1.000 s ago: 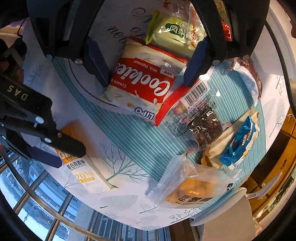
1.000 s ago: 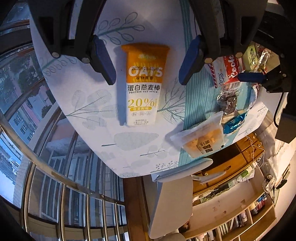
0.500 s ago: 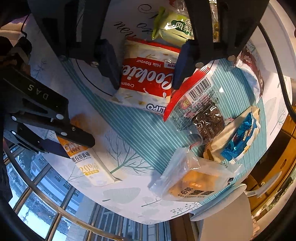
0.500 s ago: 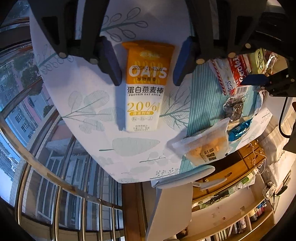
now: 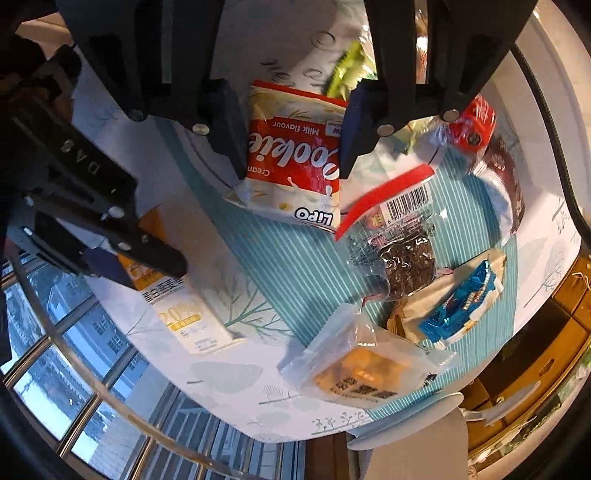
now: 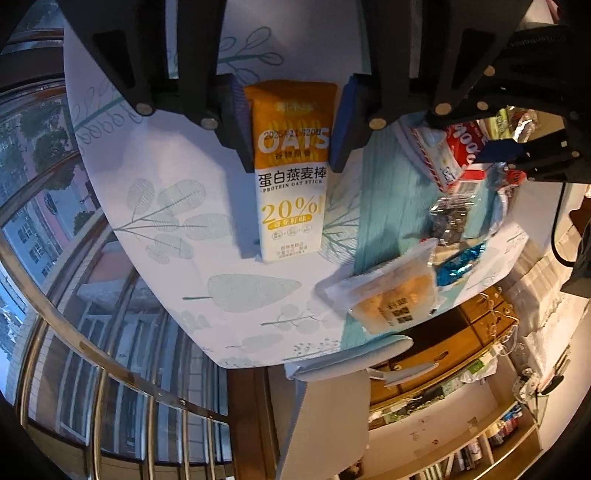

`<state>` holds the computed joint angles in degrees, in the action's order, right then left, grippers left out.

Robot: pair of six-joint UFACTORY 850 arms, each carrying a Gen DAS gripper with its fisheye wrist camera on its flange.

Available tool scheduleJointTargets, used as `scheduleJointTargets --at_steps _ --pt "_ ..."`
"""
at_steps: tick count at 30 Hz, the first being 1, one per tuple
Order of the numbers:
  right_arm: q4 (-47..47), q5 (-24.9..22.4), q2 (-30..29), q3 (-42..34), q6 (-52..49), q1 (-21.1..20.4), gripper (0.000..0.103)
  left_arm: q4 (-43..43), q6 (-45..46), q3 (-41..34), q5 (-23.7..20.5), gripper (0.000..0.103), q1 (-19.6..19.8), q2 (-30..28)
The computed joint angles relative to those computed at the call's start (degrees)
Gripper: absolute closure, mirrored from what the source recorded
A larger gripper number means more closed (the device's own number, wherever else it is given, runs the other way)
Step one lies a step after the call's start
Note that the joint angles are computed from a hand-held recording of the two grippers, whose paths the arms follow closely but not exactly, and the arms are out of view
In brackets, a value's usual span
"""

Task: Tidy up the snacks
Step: 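Carry the Cookies bag and the OATS bar over the white tray with both tools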

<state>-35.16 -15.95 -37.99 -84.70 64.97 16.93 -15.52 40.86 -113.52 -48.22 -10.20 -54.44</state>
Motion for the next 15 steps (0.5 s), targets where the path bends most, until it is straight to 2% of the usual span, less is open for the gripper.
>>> scheduleJointTargets --at_steps 15 --pt "4.9 2.5 5.7 2.7 -7.7 1.2 0.063 -2.8 -4.2 10.2 2.5 0.059 2.5 11.2"
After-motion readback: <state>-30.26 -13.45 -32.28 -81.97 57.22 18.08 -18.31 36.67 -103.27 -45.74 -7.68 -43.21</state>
